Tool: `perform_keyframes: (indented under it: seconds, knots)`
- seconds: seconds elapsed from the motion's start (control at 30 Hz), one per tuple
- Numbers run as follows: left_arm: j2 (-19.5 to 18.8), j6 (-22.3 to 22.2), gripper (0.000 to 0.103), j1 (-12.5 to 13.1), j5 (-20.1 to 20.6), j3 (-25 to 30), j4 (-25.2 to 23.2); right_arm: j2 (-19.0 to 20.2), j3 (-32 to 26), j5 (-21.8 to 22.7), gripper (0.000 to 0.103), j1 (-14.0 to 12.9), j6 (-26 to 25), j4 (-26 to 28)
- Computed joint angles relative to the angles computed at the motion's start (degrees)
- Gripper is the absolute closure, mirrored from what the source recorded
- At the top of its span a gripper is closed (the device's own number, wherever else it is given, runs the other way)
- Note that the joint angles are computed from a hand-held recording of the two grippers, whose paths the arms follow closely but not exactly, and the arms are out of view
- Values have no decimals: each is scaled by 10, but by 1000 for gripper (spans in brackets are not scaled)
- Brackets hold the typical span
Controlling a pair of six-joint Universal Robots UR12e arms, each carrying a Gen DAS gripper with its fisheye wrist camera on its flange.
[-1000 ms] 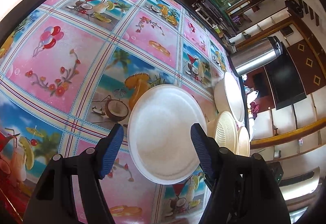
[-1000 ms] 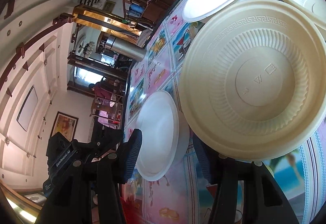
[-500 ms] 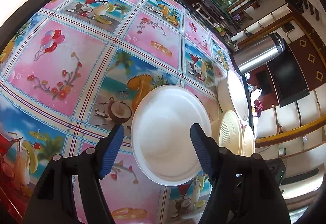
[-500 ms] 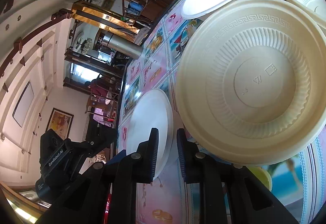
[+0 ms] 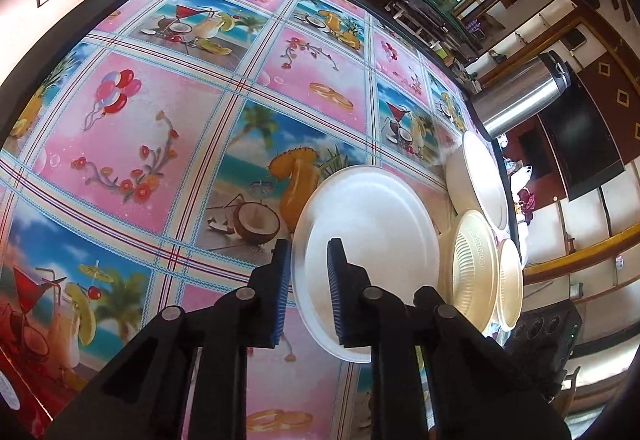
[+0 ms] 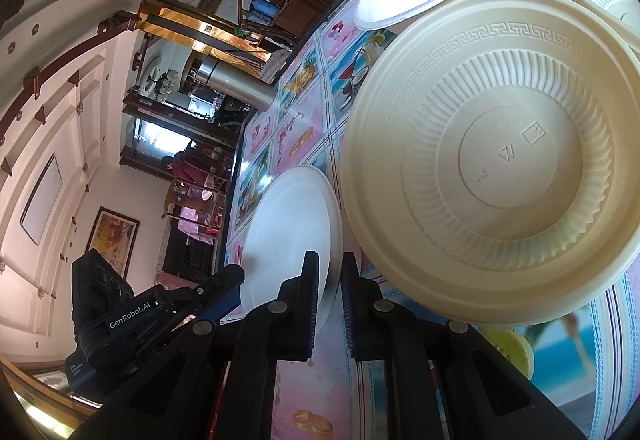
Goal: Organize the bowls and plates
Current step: 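Grasp the flat white plate's rim with the left gripper, then carry the white plate onto the red plate stack with left gripper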
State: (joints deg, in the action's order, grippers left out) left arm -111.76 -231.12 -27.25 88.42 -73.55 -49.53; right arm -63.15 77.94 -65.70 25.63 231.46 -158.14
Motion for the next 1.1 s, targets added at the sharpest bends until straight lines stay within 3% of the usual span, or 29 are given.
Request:
perform_keyframes:
  seconds: [0.2, 0.73, 1.1]
  knots:
    - [1, 4, 97, -1, 9, 0, -6, 0, 2, 1, 94, 0, -3, 5]
    - [20, -21, 98, -5, 9, -33, 28, -2, 5, 2, 95, 1, -12, 3]
    - [57, -39, 98, -18, 41, -76, 73, -11, 14, -4, 96, 9, -43, -16]
